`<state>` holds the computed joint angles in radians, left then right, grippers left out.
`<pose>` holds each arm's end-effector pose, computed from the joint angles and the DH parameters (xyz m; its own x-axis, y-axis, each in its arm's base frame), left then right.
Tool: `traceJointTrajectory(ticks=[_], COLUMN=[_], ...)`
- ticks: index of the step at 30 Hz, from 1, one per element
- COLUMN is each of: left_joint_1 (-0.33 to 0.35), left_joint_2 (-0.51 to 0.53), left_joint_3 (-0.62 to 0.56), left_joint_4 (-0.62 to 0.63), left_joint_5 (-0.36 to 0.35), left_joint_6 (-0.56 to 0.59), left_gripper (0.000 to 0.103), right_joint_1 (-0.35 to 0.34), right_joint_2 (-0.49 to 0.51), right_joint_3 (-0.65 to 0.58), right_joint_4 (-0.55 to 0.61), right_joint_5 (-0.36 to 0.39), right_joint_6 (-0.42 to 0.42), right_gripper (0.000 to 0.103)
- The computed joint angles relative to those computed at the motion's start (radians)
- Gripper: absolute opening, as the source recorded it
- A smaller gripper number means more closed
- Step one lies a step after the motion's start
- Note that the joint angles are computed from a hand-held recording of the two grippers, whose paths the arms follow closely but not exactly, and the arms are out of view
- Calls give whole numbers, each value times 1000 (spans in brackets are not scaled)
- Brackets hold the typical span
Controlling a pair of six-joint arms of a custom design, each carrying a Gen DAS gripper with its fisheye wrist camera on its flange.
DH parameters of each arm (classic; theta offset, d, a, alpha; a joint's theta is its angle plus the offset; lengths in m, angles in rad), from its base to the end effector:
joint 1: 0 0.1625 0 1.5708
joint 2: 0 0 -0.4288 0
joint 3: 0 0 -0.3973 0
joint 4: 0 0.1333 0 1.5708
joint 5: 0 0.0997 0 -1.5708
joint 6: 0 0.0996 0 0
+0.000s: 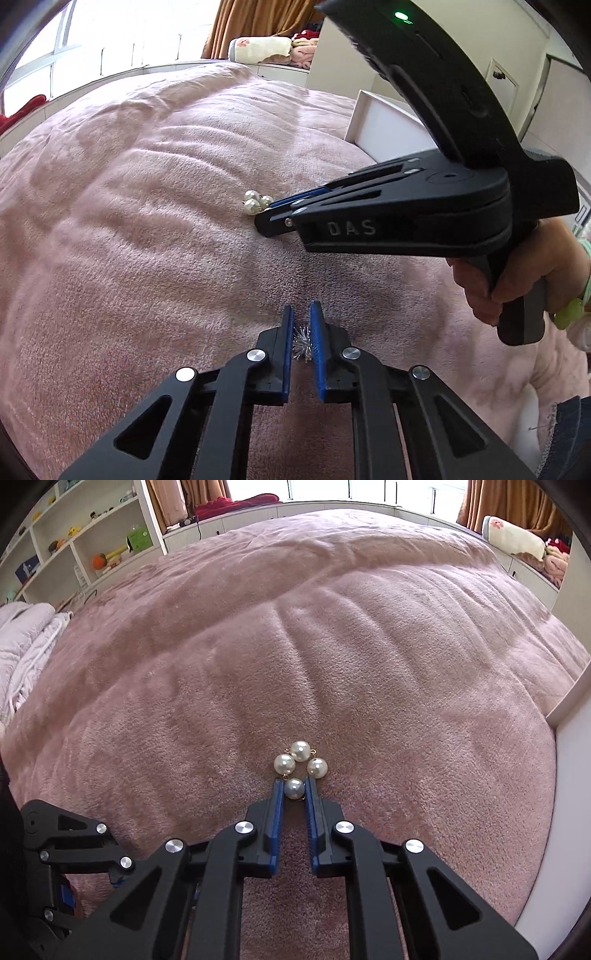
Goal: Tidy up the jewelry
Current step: 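Grasp the silver star brooch with the left tool while the right tool grasps the pearl cluster earring, then carry the brooch and pearl earring over the white box with both tools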
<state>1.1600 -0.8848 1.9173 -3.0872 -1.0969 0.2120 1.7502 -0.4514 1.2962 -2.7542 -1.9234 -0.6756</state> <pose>-0.0776 -0.6259 0.1211 -0.8060 0.3278 -0.4928 0.5351 0.7596 -0.3698 0.2356 -0.7446 -0.0026 -0.6313 -0.6230 0.4619 -0.7216 0.6901 -0.0555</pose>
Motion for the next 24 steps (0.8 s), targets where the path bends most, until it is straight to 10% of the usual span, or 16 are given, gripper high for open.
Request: traceJointTrajectory(ticks=[24], left_joint_1=[-49], left_joint_2=[-74], left_joint_3=[-20], left_joint_4=[-40], left_joint_5=[110], left_joint_6=[-37], left_gripper=[13], right_joint_1=[21], right_joint_2=[-158], right_joint_3=[108], right_joint_4=[-46], right_joint_5=[210], right_joint_6=[51], right_gripper=[12])
